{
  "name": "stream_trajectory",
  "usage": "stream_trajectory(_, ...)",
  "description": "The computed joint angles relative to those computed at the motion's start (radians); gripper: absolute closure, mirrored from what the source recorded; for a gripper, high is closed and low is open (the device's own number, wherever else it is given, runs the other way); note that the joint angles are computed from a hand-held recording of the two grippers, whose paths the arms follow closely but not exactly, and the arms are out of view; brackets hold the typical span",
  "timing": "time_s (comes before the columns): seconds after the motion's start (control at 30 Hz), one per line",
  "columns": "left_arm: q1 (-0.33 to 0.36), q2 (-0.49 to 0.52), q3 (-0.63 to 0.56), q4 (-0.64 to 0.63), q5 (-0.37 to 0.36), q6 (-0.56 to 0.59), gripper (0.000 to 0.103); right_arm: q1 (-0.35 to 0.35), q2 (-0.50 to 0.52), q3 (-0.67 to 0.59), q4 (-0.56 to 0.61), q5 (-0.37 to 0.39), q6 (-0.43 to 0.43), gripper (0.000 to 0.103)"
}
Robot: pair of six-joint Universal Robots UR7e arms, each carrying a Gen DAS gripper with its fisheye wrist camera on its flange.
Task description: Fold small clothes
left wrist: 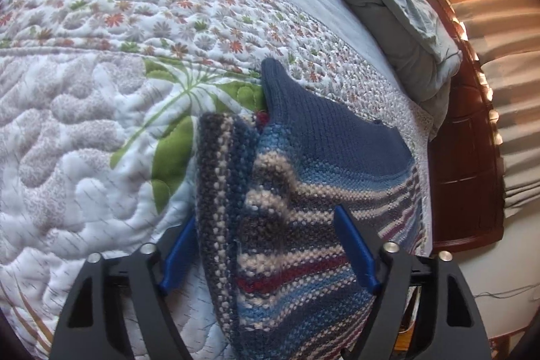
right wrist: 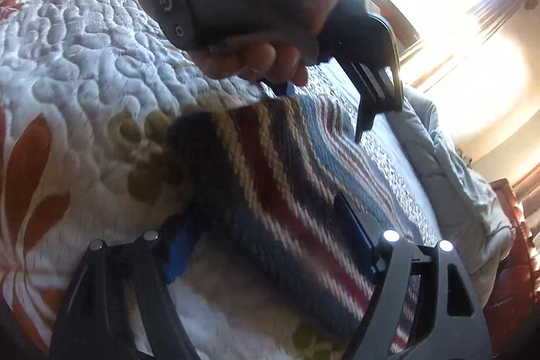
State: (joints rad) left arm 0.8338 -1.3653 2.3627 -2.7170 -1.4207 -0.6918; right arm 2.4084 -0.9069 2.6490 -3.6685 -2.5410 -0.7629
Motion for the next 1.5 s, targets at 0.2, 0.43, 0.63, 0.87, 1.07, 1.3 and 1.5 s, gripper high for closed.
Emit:
stream_trajectory(0.2,0.009,0.002,-0.018,0.049,0.017,-0.004,0.048,-0.048,0.061,-0.038,-0.103,0.034,-0.042,0.027)
stream_trajectory(0.43,-0.002,0.012,-0.046,0.118,0.059,-0.01,0.055,-0.108,0.081,-0.067,-0.168,0.085,-0.059,0.027)
stream_trajectory(0.63,-0.033,0.029,-0.076,0.169,0.114,-0.031,0.078,-0.129,0.025,-0.056,-0.102,0.129,-0.029,0.055)
stream_trajectory(0.87,-0.094,0.031,-0.134,0.306,0.18,-0.09,0.084,-0.148,-0.092,-0.057,0.019,0.179,0.008,0.068)
stream_trajectory(1.07,-0.158,0.034,-0.208,0.449,0.234,-0.146,0.084,-0.126,-0.209,-0.068,0.139,0.196,0.061,0.072)
stream_trajectory(1.3,-0.222,0.056,-0.304,0.591,0.273,-0.223,0.084,-0.099,-0.379,-0.101,0.31,0.201,0.103,0.074)
stream_trajectory(1.5,-0.281,0.092,-0.387,0.661,0.291,-0.265,0.084,-0.077,-0.547,-0.127,0.488,0.211,0.175,0.076)
